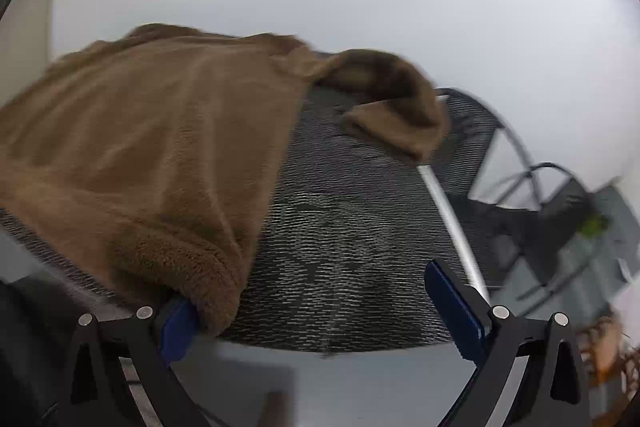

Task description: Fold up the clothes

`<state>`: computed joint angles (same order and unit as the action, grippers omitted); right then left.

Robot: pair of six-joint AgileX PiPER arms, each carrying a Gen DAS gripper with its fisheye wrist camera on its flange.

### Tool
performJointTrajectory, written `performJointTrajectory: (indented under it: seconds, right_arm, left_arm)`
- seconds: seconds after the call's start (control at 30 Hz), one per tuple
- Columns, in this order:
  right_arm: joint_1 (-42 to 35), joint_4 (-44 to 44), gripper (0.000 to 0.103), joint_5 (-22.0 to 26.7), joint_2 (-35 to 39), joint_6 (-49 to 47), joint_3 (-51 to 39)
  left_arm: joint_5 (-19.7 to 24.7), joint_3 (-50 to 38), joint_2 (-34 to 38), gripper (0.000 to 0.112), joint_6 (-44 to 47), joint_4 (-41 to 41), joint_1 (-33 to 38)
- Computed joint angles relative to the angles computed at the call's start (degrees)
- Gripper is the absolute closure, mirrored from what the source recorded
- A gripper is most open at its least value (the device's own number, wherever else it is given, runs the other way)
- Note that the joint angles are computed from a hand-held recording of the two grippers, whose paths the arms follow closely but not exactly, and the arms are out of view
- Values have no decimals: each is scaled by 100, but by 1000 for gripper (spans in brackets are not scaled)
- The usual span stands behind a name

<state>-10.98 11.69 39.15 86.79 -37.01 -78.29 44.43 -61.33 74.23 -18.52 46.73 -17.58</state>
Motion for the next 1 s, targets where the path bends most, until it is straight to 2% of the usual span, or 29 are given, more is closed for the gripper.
performJointTrajectory:
  seconds: [0.07, 0.13, 0.3, 0.43, 0.5, 0.63, 0.77, 0.83, 1.0]
  right_arm:
    - [-310, 741, 2, 603, 136, -711, -322]
    - [-716, 1545, 2, 1467, 357, -1359, -788]
    - [-1170, 2208, 2, 2582, 560, -1846, -1452]
    - [-1338, 2339, 2, 2612, 621, -1731, -1743]
    - [-1307, 2376, 2, 2580, 806, -1401, -2092]
    - [-860, 2193, 2, 2500, 1255, -854, -2939]
    - [82, 1134, 2, 2225, 1819, -580, -3738]
    - [490, 637, 2, 2357, 2265, -454, -4272]
    - [1071, -150, 2, 2807, 3404, -213, -5620]
  left_arm:
    - [-22, -30, -125, 11, 504, -368, 46]
    - [35, -92, -230, 11, 987, -770, 94]
    - [244, -429, -294, 11, 2208, -1934, 398]
    - [314, -488, -367, 11, 2664, -2384, 533]
    - [345, -734, -304, 11, 3005, -2885, 768]
    - [469, -1230, -270, 11, 3617, -3792, 1213]
    - [745, -1405, -503, 11, 4446, -4691, 1558]
    - [791, -1360, -624, 11, 4631, -4817, 1616]
    - [780, -1400, -517, 10, 4430, -4819, 1643]
